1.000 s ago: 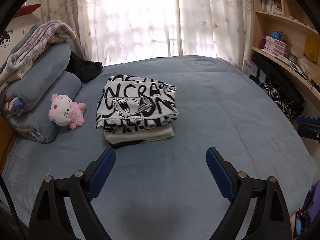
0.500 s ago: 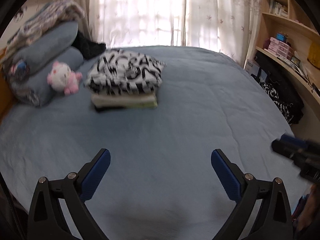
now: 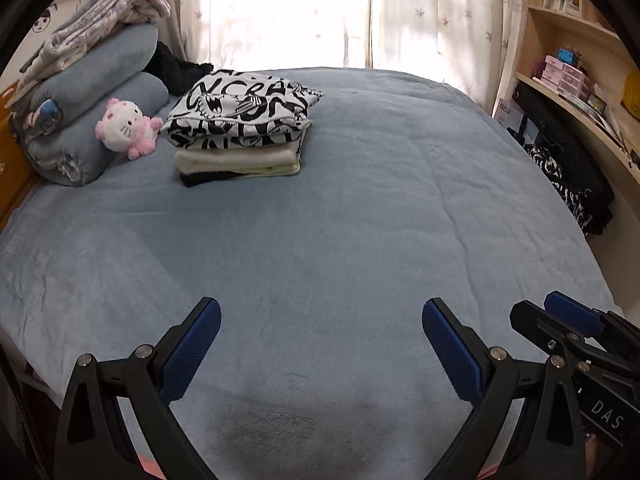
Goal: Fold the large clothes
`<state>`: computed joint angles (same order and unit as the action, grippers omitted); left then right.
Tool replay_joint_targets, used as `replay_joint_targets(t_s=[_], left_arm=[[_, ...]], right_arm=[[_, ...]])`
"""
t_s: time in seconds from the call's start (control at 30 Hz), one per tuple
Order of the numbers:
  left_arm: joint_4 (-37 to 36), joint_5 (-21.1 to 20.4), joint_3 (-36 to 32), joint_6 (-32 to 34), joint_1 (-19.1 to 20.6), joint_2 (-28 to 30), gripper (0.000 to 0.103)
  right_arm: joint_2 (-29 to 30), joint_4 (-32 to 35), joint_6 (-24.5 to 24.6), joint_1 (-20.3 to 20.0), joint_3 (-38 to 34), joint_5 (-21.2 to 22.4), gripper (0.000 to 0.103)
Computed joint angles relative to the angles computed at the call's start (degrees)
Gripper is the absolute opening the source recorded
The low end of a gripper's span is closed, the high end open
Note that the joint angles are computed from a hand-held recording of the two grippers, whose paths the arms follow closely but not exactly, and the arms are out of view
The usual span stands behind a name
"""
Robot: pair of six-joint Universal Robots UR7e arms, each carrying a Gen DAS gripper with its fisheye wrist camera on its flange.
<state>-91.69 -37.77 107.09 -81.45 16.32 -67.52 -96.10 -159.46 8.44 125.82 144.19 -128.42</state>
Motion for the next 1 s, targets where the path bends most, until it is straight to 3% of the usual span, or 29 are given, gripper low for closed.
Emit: replay_joint_targets(t_s=[1.0], left_arm=[[3.3, 0.1, -1.2, -1.4, -1.2, -0.3, 0.100]], right_arm=[[-0.6, -0.5, -0.5, 1.8, -0.6, -0.8, 0.055]])
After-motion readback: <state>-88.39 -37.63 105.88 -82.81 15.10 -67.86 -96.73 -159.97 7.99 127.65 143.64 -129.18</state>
